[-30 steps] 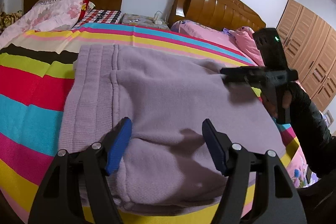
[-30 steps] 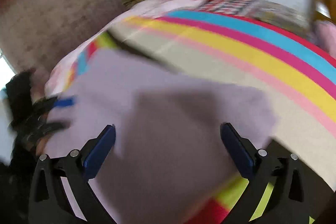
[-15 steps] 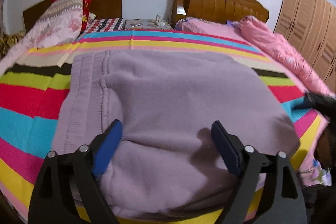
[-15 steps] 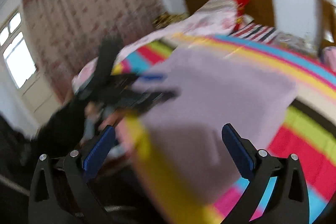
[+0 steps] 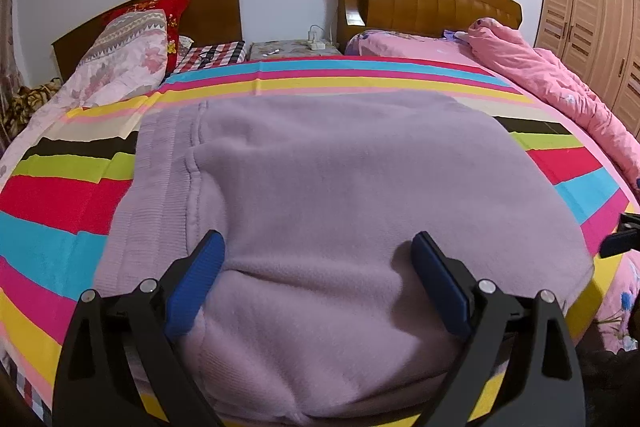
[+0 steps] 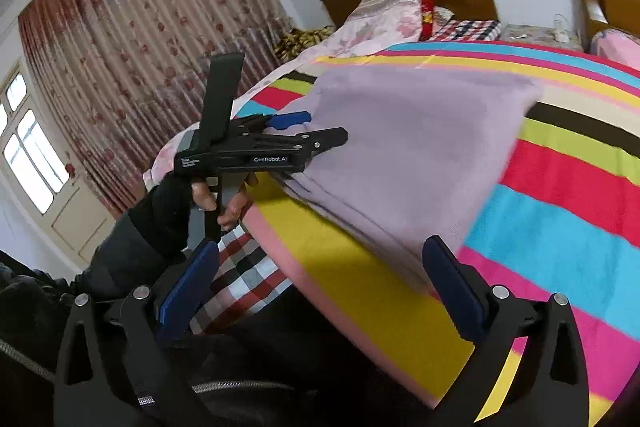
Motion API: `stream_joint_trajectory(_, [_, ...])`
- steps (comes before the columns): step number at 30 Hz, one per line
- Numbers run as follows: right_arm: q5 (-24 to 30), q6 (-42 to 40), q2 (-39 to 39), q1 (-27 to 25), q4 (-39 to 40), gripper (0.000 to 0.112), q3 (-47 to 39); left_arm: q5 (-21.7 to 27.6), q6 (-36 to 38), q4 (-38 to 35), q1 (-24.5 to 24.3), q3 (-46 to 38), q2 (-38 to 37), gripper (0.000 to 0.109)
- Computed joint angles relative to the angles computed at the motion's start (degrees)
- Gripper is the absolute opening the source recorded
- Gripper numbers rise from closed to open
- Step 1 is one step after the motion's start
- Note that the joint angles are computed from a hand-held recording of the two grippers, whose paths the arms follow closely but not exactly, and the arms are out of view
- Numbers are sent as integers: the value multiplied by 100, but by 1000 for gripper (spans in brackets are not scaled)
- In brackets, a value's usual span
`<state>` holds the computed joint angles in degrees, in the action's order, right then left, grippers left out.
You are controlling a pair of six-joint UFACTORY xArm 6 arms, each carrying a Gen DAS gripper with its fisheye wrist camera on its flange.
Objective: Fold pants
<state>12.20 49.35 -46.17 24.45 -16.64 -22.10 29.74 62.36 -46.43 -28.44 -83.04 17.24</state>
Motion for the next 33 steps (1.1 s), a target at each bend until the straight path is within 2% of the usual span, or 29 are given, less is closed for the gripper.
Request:
stream_joint_trajectory(6, [562,1035,-669,99,-930,99,194,-35,-31,31,-8,1,10,94])
stream_joint_trajectory(13, [1308,1922,-875,114,-1576,99,105,-196,-154,171,-59,76,-26,94])
stream_joint_trajectory(14, [1642,2132,-879,205,-1737,99,8,-196,-313,313,-61,95,-54,94])
stream_joint_trajectory(15, [2216,2582,-840,372,-2121,99,-184,-229,-517,427,-64,136,-113,93])
stream_joint_trajectory(16, [2815,2993,-828,589,-2483,99,-375,-497,-764,301,-80,359,-340,92])
stream_joint_trajectory(17, [3363,3379,-857,877,-2850,99,-556,-972,-772,-65,-80,666,-671,92])
stream_joint_trajectory(18, [3696,3681,-909,1130,-3216,99,-672,-1379,-540,-665,-124,897,-936,93])
stream_joint_trajectory(19, [4055,3961,-920,1415,-3589,99,-798,-1845,-68,-1264,-167,1151,-1349,102])
stream_joint_trajectory(20, [4430,4193,-889,1709,-3913,99,-924,-2243,531,-1864,-237,1331,-1705,102])
stream_joint_trajectory(21, [5030,4464,-789,2197,-4393,99,-1125,-2557,1131,-2382,-310,1436,-1932,102])
stream_joint_trajectory(23, [5785,4619,-558,2802,-4827,99,-1377,-3418,2330,-3187,-549,1717,-2437,102])
stream_joint_trajectory(25, [6613,4800,-274,3364,-5115,99,-1568,-3598,3530,-4264,-654,1881,-2796,102])
stream_joint_trajectory(27, [7472,5124,30,3940,-5366,99,-1703,-3564,4711,-5463,-703,2160,-3193,102])
stream_joint_trajectory(28, [7692,5263,118,4111,-5408,99,-1719,-3653,5111,-5924,-746,2218,-3298,102])
stream_joint_trajectory(29, [7785,5350,166,4204,-5405,99,-1714,-3755,5271,-6212,-795,2337,-3423,102])
stream_joint_trajectory(31, [7894,5526,257,4354,-5304,99,-1696,-3657,4872,-6207,-860,2773,-3693,102])
stream_joint_trajectory(33, [7972,5565,310,4411,-5183,99,-1721,-3443,3718,-5296,-954,3288,-3881,102])
